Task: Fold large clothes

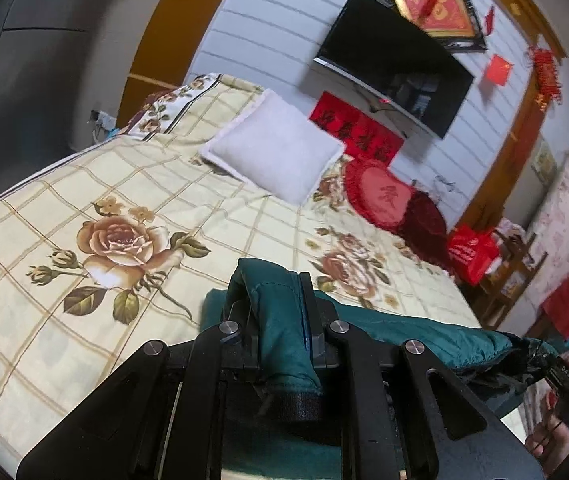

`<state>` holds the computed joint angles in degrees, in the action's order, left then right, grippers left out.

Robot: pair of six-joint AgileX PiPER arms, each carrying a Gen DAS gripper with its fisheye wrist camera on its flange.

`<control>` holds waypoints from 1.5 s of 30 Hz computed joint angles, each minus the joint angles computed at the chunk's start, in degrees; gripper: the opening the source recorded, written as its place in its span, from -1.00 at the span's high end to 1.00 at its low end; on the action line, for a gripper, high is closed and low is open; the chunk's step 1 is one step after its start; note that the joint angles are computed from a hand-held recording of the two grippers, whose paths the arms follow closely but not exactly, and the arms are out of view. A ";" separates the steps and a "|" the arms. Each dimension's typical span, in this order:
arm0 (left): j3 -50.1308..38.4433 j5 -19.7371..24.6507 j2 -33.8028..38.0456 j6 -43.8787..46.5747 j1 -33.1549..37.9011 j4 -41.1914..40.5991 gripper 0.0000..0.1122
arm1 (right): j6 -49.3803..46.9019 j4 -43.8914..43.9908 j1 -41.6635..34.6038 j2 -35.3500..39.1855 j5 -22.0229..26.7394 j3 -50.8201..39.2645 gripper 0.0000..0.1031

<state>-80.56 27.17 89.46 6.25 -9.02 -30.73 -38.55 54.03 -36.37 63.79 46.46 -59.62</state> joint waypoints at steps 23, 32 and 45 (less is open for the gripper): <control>-17.56 -2.22 27.16 -29.86 -8.31 33.01 0.70 | -11.26 17.08 15.78 29.76 -28.26 -0.57 0.63; -22.78 3.76 30.25 -24.53 -7.28 27.71 0.67 | -4.96 12.45 12.70 33.18 -19.88 -4.39 0.42; -20.55 0.48 24.99 -17.06 -5.44 19.56 -0.83 | -13.90 25.86 9.79 24.45 -16.80 0.32 -0.53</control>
